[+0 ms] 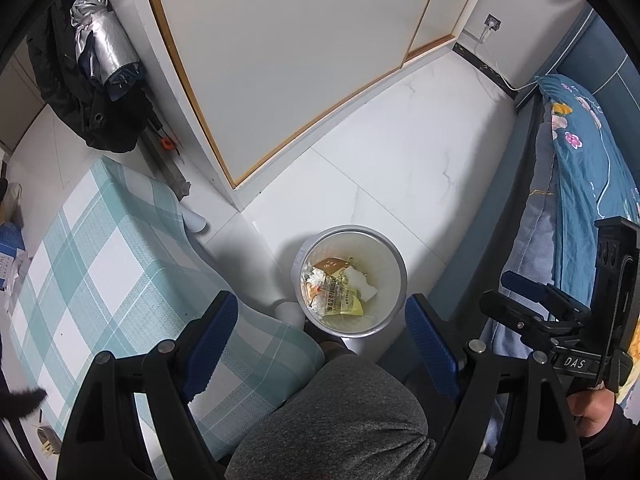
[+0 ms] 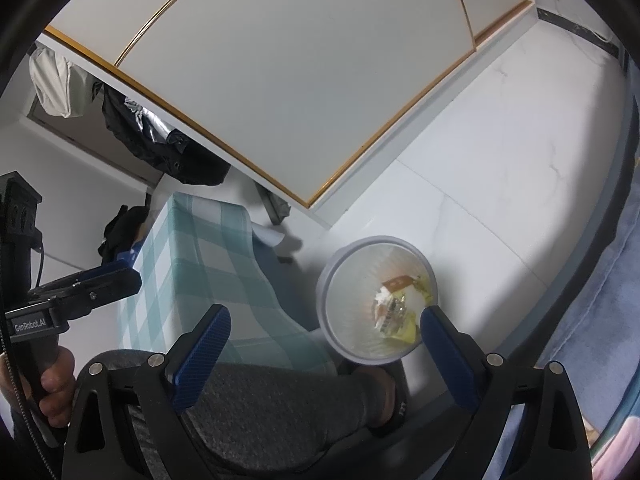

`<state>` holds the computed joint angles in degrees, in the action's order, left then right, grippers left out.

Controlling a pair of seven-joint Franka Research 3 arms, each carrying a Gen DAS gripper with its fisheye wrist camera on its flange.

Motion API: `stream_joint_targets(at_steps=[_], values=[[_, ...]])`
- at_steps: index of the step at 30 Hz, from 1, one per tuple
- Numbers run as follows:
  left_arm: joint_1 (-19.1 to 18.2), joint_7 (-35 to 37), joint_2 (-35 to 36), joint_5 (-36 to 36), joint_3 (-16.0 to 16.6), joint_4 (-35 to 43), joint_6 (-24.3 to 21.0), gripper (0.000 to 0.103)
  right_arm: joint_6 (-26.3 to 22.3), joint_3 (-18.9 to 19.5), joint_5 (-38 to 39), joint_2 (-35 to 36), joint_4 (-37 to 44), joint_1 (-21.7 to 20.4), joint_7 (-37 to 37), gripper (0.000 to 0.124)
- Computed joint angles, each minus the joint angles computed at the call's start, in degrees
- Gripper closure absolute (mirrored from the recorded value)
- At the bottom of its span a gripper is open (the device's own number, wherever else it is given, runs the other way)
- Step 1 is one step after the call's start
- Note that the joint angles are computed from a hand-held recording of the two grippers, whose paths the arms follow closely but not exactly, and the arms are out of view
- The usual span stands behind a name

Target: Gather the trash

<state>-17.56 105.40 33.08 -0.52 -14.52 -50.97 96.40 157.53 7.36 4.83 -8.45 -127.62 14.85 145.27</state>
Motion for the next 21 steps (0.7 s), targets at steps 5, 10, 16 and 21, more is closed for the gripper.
stream_joint_targets(at_steps=[5, 10, 16, 21], values=[[-0.13, 0.26, 0.53, -0.03, -0.05, 0.97, -0.66, 0.02, 0.21, 0.16, -0.54, -0.17, -0.28, -0.14, 0.7, 0.027], [-0.27, 0.44, 0.69, 0.17, 0.05, 1.22, -0.78, 0.02, -0.09, 0.07, -0.18, -0.02, -0.34, 0.07, 0.41, 0.027], [-0.04, 0.62, 0.92, -0.45, -0.15, 1.58, -1.2, 0.02, 0.25, 0.0, 0.04, 0.01, -0.6, 0.11, 0.44, 0.027], [-0.05, 0.06, 1.07, -0.47, 0.0, 1.82, -1.46, 0.02, 0.24, 0.05, 0.06, -0.03, -0.63, 0.1, 0.56, 0.027]])
